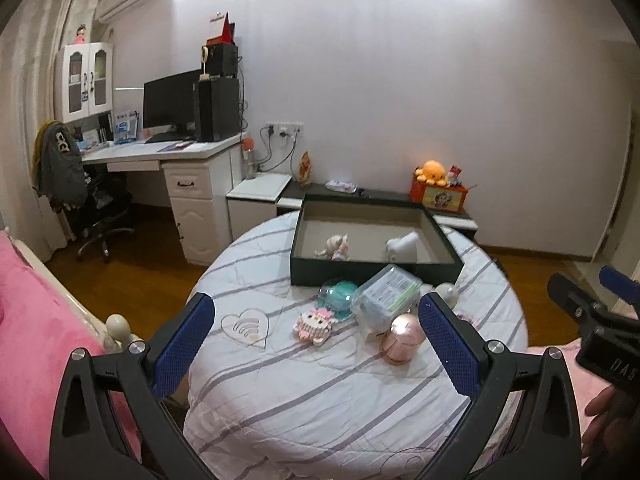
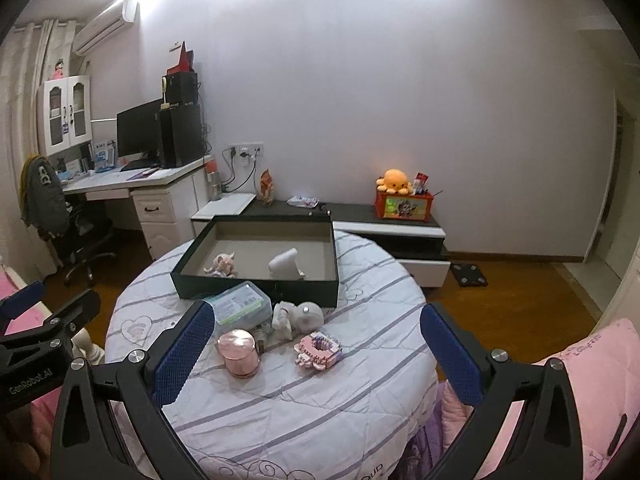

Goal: Organize rigid objects
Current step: 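Release both objects in the tray and withdraw both tools, then grasp the pink-white block figure with the left tool while the right tool grasps the pink block donut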

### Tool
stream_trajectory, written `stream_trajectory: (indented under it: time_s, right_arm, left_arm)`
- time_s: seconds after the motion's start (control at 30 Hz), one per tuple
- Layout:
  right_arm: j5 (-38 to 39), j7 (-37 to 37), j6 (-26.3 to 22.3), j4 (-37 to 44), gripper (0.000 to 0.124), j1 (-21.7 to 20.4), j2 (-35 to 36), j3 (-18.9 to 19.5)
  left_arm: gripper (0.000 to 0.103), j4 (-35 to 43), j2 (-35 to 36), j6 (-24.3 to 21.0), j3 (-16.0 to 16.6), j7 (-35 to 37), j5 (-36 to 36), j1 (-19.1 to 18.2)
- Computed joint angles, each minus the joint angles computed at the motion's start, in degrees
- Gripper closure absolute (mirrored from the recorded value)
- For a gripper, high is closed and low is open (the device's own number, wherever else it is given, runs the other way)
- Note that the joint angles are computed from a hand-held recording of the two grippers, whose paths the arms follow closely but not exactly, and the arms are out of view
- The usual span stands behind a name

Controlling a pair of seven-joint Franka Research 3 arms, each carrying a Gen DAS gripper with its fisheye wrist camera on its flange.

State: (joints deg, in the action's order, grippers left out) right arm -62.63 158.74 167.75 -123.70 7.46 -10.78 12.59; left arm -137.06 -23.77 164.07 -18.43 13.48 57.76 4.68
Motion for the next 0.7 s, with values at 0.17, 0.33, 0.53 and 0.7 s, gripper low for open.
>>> stream_trajectory:
  time_s: [0.17,0.33,0.53,0.7]
  right_arm:
    - [5.97,-5.34,1.73,0.47,0.021,0.78,3.42,-2.1]
    - [11.76,-11.67,1.21,2.81,0.021,2.69,8.32,-4.7]
    - [23.85,-23.1,-2.13,6.93,0.021,6.18,15.56,-8.17]
    - [33.23,-32.26,-4.59,11.0,0.021,7.99,21.39,-9.43]
  left_arm:
    - [0.0,1.94,5.2,-3.09,0.7,2.28,-1.19,-1.35]
    - [0.0,4.87,11.87,-3.33,3.12,3.72,-1.15,-3.04]
    - [0.0,9.75,20.54,-4.36,6.84,8.72,-3.42,-5.75]
    - [0.0,13.47,26.57,-3.89,9.62,14.22,-7.22,-7.34]
